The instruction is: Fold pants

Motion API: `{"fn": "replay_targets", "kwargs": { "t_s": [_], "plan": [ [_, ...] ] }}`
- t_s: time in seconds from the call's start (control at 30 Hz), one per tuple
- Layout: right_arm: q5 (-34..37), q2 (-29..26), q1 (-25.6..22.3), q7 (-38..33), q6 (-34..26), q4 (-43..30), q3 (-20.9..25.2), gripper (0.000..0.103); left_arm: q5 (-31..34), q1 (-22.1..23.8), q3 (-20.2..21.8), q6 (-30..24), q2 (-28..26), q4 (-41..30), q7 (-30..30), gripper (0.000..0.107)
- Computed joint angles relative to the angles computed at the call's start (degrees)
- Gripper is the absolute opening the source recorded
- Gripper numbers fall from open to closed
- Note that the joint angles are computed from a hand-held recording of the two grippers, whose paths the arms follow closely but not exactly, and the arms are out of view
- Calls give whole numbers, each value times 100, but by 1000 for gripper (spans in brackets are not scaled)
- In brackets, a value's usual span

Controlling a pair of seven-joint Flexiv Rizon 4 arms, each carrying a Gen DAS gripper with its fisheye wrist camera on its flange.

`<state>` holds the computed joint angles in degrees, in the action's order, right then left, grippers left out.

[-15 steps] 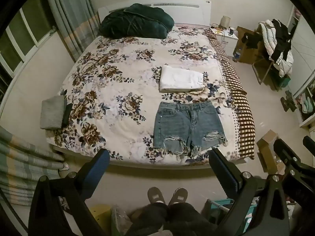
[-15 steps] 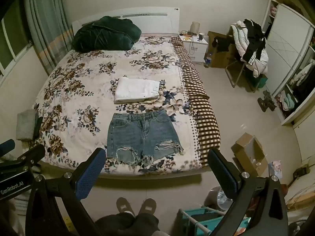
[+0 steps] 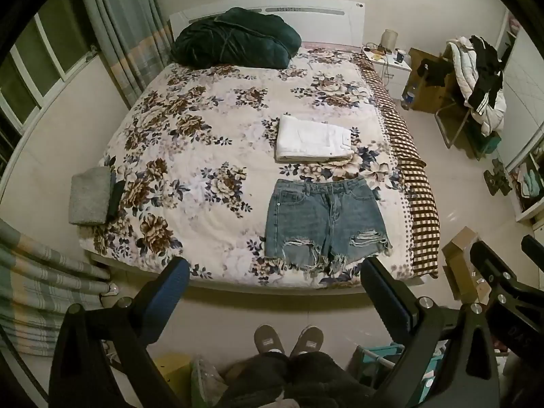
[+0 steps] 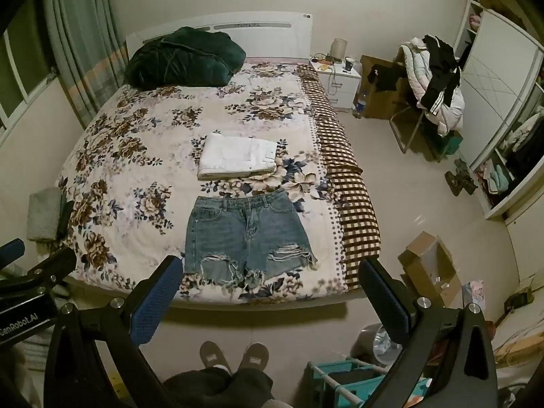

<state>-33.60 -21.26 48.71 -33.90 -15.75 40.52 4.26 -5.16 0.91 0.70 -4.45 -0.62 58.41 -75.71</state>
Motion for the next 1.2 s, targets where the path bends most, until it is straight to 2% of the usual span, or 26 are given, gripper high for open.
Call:
{"fn": "replay_targets", "kwargs": {
  "t_s": [1.2],
  "plan": [
    [-23, -7, 64, -46, -124, -125, -23, 103, -22, -67, -35, 27, -28, -11, -113, 103]
  ]
}}
